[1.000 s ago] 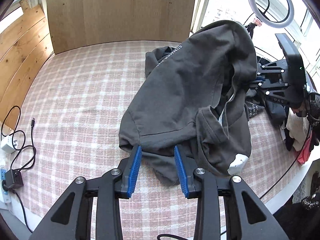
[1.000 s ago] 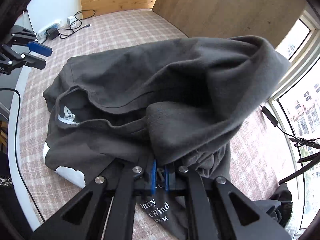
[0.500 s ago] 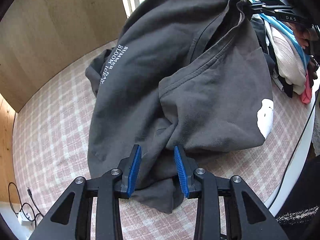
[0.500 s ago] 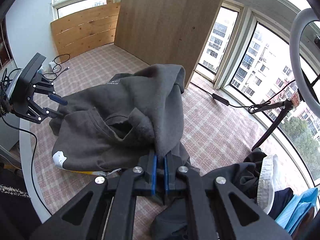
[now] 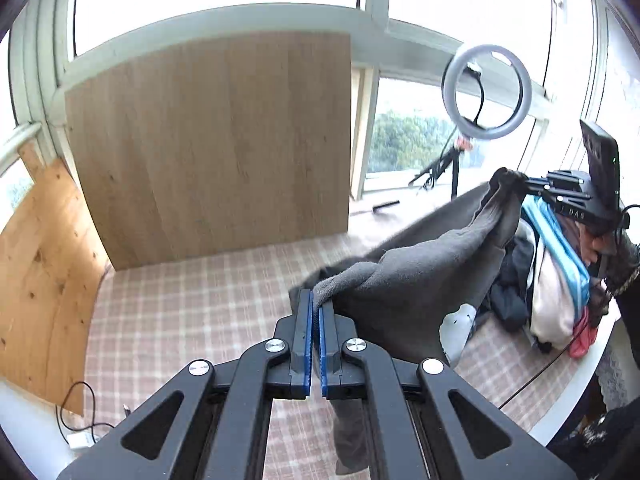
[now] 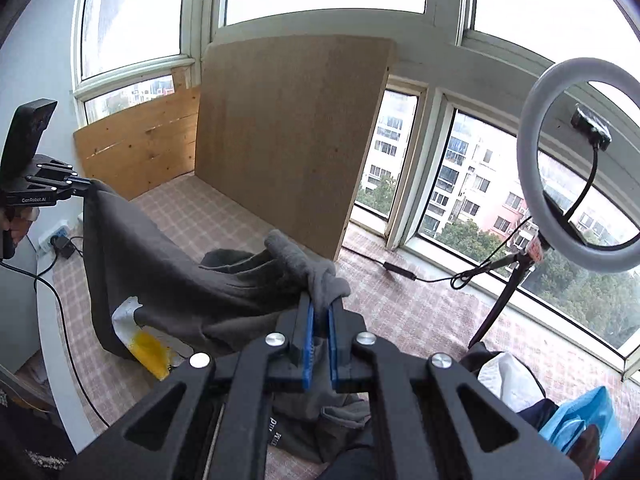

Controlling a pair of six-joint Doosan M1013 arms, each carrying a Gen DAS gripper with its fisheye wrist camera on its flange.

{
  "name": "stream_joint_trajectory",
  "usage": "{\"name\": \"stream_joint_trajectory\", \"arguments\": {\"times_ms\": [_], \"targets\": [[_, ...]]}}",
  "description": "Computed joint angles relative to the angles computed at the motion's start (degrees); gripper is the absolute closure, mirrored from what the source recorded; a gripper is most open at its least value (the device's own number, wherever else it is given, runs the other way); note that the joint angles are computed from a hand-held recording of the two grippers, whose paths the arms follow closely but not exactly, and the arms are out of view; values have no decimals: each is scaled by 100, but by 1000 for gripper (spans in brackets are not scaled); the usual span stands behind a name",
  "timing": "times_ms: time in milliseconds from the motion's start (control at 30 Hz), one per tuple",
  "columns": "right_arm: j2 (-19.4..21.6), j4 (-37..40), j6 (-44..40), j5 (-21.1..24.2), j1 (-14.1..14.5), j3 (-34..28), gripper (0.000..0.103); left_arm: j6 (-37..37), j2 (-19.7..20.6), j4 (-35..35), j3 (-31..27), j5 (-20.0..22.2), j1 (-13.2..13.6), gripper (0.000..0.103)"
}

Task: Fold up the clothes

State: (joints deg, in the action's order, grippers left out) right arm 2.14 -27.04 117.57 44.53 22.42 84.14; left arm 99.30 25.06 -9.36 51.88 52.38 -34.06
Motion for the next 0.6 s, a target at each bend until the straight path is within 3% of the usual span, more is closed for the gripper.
{"name": "stream_joint_trajectory", "arguments": {"times_ms": [133,233,367,500,600], "targets": [[37,-1101,744,233,246,-949,97,239,32,384,-1020,-104,41,102],[45,-1736,971,381,517,-1583,97,400,-99,761,-1386,-409,-26,102],[133,-2965,1264,811,1129,-2192,97,782,-507,564,-1199,-1173,29,102],[256,-3814,1505,1312,1694,-2581,97,1020,-655,101,-1333,-1057,165,102],[323,-4391,1516,1565,2041,-2694,97,1311,-947,133,-980,-1452,161,102]]}}
